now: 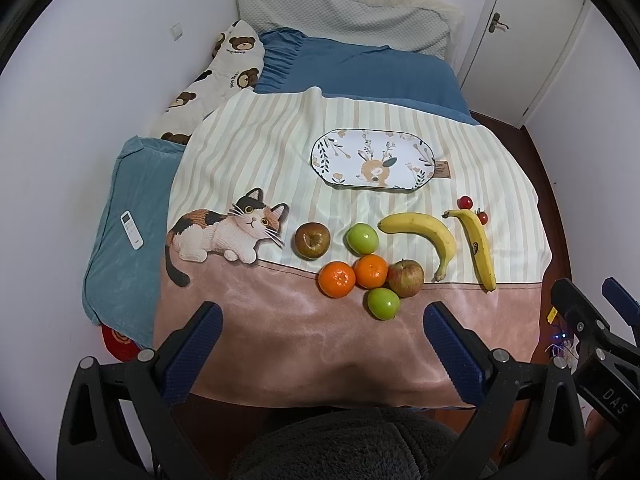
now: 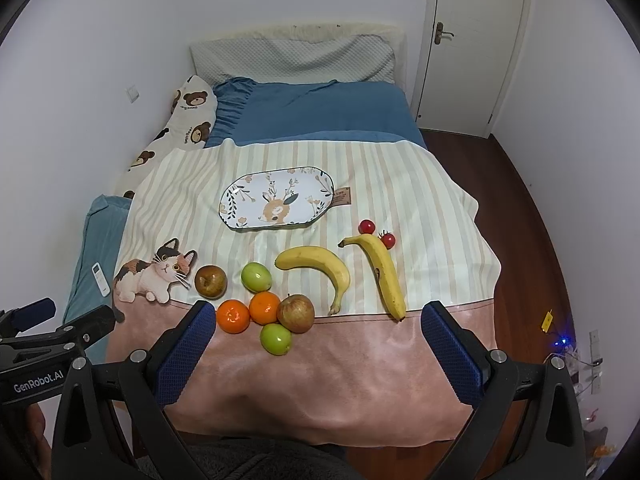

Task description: Organize fruits

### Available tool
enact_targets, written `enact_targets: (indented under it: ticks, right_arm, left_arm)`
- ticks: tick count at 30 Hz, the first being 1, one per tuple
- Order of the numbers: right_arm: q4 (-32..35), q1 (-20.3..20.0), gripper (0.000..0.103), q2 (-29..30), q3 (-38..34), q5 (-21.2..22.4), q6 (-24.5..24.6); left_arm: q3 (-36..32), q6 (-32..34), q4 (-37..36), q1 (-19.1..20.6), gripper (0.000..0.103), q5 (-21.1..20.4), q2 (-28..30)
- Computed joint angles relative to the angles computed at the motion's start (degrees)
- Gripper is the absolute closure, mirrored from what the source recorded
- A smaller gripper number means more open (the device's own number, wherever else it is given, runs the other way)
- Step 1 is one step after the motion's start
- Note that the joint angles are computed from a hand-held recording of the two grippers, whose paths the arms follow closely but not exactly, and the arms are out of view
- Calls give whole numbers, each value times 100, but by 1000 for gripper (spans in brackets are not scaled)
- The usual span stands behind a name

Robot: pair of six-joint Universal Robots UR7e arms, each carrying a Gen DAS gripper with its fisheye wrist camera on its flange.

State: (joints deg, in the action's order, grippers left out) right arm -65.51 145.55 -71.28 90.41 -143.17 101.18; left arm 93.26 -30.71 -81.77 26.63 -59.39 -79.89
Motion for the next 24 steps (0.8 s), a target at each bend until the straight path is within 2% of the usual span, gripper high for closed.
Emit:
enact_targets:
  ticks: [24]
  right_arm:
    - [26, 81, 0, 24, -104, -124, 98]
  left_arm:
    - [-9, 24, -87, -67, 0, -14, -13]
